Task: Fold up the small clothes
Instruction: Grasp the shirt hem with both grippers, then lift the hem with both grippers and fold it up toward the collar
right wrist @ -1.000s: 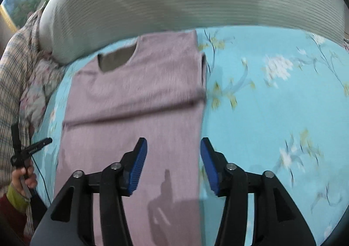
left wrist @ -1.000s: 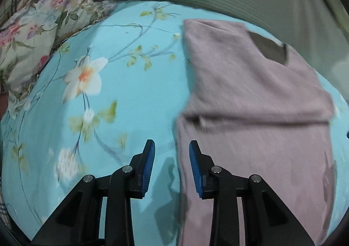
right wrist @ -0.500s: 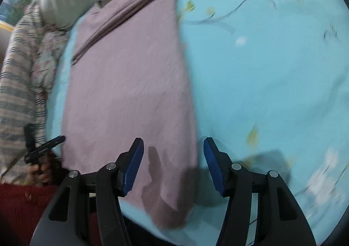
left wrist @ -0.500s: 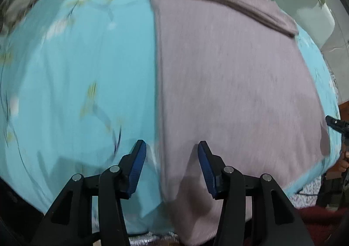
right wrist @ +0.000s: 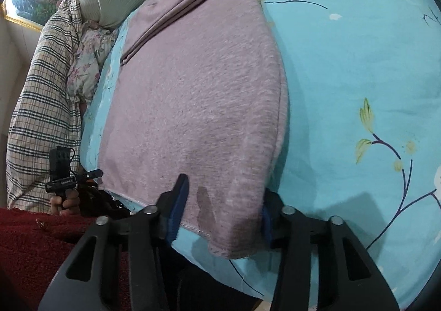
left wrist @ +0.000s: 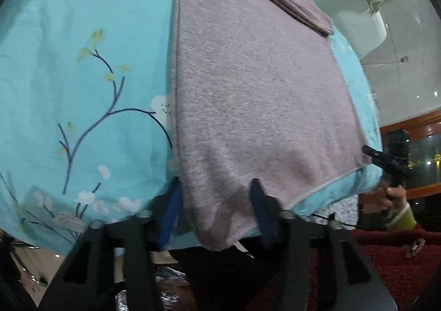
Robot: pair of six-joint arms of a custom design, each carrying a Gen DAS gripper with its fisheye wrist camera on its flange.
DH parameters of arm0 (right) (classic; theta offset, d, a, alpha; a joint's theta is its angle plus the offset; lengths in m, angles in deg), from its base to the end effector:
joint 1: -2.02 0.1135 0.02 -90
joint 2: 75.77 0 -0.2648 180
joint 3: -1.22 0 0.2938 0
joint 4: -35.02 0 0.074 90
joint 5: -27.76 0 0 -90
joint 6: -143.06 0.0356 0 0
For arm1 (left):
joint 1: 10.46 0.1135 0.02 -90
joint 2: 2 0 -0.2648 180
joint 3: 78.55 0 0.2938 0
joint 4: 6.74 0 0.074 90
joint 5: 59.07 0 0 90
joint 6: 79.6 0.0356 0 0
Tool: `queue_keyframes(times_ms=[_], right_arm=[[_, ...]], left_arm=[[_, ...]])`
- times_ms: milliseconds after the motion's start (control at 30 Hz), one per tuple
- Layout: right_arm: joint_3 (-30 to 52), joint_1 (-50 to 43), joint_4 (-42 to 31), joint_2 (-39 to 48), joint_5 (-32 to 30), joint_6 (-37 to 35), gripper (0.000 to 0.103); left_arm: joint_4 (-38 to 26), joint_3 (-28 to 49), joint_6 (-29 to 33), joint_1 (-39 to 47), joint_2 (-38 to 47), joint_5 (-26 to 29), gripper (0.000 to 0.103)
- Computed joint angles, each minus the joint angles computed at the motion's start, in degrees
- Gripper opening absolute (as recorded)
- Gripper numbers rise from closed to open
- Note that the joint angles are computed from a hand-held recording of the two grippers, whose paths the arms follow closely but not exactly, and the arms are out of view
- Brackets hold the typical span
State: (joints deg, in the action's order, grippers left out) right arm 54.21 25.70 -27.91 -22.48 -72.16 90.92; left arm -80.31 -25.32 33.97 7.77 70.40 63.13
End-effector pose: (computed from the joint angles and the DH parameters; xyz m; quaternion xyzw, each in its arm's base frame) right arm 0.1849 0.0878 0.2269 0.0998 0.9643 0.1903 0.1551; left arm 0.2077 0.0484 0.1654 0.0381 0.9598 -0.2672 0.0774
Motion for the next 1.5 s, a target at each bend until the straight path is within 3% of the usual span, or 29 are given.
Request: queue_keyframes(times_ms=[100,167,233,500,633,900,967,1133,1333,1500], right_arm=[[0.13,0.96,-0.62,-0.1,1.65,1.52,0.015],[0.21,1.29,-1.05,-0.47,2.26,1.91,0.011],[0.45,1.74,-1.25,-1.3,2.72,2.53,0.01],[3.9,0.05,4.04,-4.64,0.36,5.63,0.008],[9.8,-1.17,8.03,0.33,0.1,3.52,0.008],[23.95,-8.35,15.96,16.87,1.01,-2.45,0.008],[28.29,-11.55,17.44,22.25,0.86,-3.89,0.008],[42.23,-17.69,18.46,37.78,0.25,-7.5,0.008],[64.79,-20.92,14.34,57.61,-1.82,-10.84,0.008],[88.98,-21.94,4.77,76.09,-0.46,-14.13,0.008]], left_arm=[[0.22,0.11,-0.55,-0.86,1.55,1.18,0.026],[1.28,0.18,-2.02,-2.27,1.93,1.68,0.015],[2.08,-0.63,-3.19,-3.63,0.32,1.82,0.01],[-3.48,3.84,0.42,2.77,-1.82,6.73,0.007],[-3.44,9.86,-3.54,2.76,-1.99,10.96,0.007],[11.37,24.56,-19.52,-3.59,5.82,11.7,0.006],[16.99,29.0,-25.29,-6.1,10.19,9.25,0.006],[23.89,41.1,-31.93,-9.98,21.27,3.71,0.006],[23.72,63.05,-35.21,-14.47,40.82,-4.2,0.006],[19.31,83.23,-37.69,-16.2,57.73,-9.0,0.006]])
